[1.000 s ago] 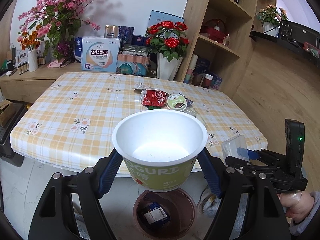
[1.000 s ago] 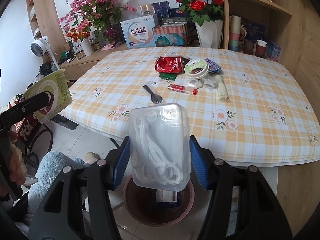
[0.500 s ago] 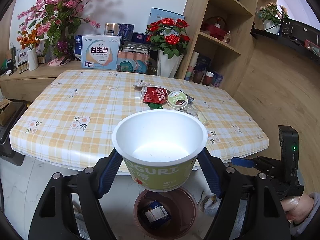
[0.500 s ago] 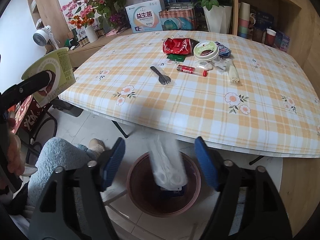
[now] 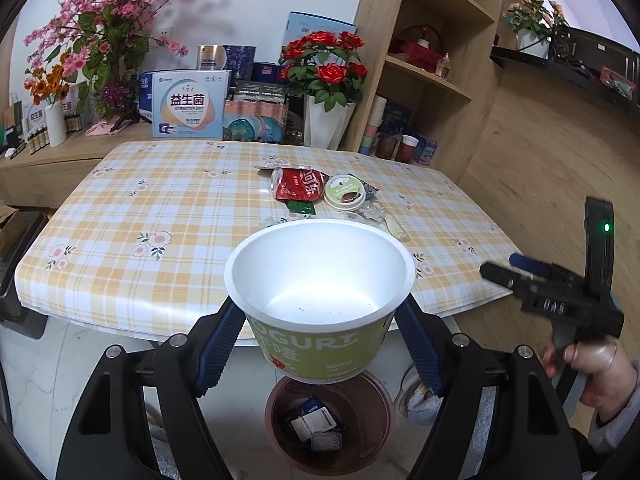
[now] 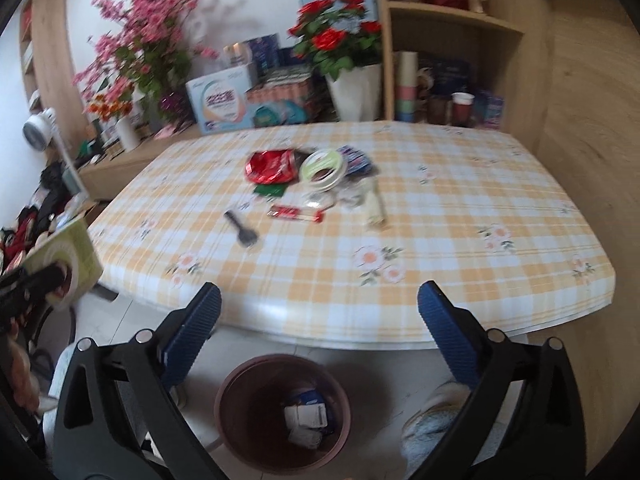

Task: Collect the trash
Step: 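Open the left tool to drop the green yogurt cup into the bin, then reach the left tool to the black plastic fork and close on it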

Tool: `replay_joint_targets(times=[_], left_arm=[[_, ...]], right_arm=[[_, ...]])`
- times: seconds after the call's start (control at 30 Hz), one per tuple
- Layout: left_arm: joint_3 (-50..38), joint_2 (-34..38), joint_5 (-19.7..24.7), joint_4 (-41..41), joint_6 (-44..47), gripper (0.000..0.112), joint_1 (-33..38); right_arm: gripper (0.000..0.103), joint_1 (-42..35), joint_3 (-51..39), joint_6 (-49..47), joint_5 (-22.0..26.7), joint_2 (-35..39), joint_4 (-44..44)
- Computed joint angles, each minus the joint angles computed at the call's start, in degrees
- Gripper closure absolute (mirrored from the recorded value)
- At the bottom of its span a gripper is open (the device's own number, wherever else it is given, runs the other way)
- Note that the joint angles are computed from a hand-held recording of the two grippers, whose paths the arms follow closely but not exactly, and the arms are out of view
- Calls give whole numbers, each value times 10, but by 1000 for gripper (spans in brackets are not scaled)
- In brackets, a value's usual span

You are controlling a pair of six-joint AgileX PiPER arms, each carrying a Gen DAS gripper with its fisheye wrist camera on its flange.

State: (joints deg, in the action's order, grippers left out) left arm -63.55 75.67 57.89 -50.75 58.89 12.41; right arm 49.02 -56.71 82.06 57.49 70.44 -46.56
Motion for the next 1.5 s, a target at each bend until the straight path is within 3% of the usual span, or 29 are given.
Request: replay_joint_targets(times=[0.13,0.4,0.53,0.73,0.9,1.03,1.17,1.5], left_arm=[[5,-5,6,4,10,38,-16],[10,-10,7,6,15,36,-52],[18,-20,3,2,26,23,-65],[24,-31,-35,-7,25,18,-53],[26,-42,-123,7,4,15,-43],[12,-28,-165,16,-23,15,-22],[3,-13,-189,23,-31,15,-7],[4,14,-200,31,-34,15,1]], right_arm=[[6,0,16,28,28,-28,-31],[6,-22,46,22,18,-55,-27],[6,-29,56,29,4,-58,-20],[6,-22,53,31,11,-51,-21],[6,-19,47,30,27,-45,-30],[6,-13,45,31,35,-42,-41],[6,-22,46,20,18,-41,-37],[6,-52,69,24,-42,-40,-24]])
